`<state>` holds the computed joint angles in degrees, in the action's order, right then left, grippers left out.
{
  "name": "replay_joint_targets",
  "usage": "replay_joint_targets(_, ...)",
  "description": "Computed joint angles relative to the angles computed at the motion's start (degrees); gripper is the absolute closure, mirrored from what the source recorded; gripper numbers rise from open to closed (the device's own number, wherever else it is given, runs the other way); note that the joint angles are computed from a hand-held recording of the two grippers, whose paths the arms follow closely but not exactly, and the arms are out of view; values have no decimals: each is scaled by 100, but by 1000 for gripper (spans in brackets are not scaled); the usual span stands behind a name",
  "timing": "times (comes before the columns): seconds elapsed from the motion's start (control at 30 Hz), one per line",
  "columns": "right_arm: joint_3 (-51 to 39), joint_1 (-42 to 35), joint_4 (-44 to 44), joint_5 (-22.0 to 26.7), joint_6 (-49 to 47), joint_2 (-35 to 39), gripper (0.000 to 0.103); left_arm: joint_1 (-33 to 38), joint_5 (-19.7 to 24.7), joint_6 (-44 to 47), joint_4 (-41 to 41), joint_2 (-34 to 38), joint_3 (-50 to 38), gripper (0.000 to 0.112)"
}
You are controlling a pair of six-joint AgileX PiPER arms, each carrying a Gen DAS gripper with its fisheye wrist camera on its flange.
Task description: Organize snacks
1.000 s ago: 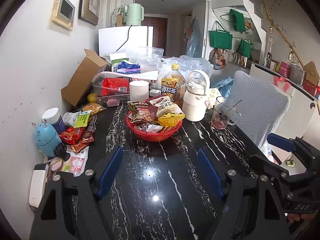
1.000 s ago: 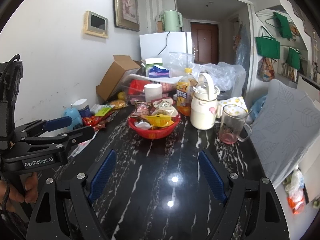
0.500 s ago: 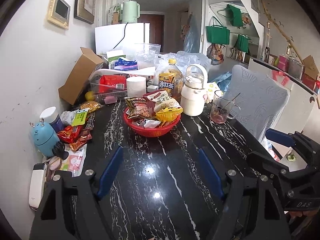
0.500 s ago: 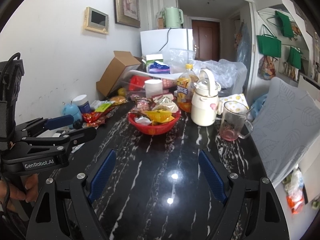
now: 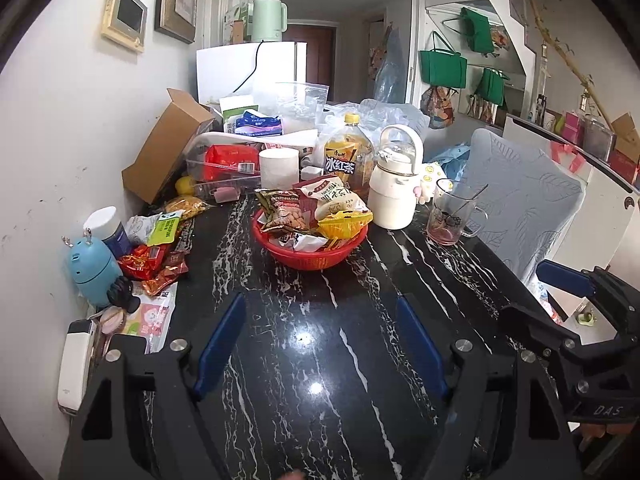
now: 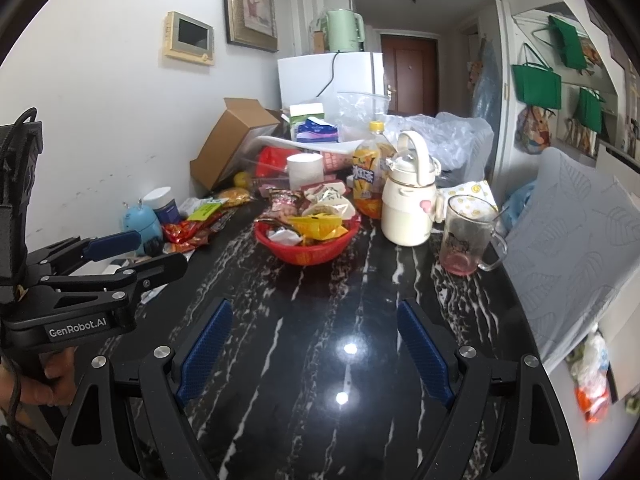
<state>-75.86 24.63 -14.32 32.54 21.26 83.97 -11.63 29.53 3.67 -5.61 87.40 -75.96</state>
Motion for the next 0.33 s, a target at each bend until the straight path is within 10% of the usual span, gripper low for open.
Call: replay_joint_targets(0.33,27,-13,-57,-6,68,16,18,-46,-104,-500,438,12,67,36)
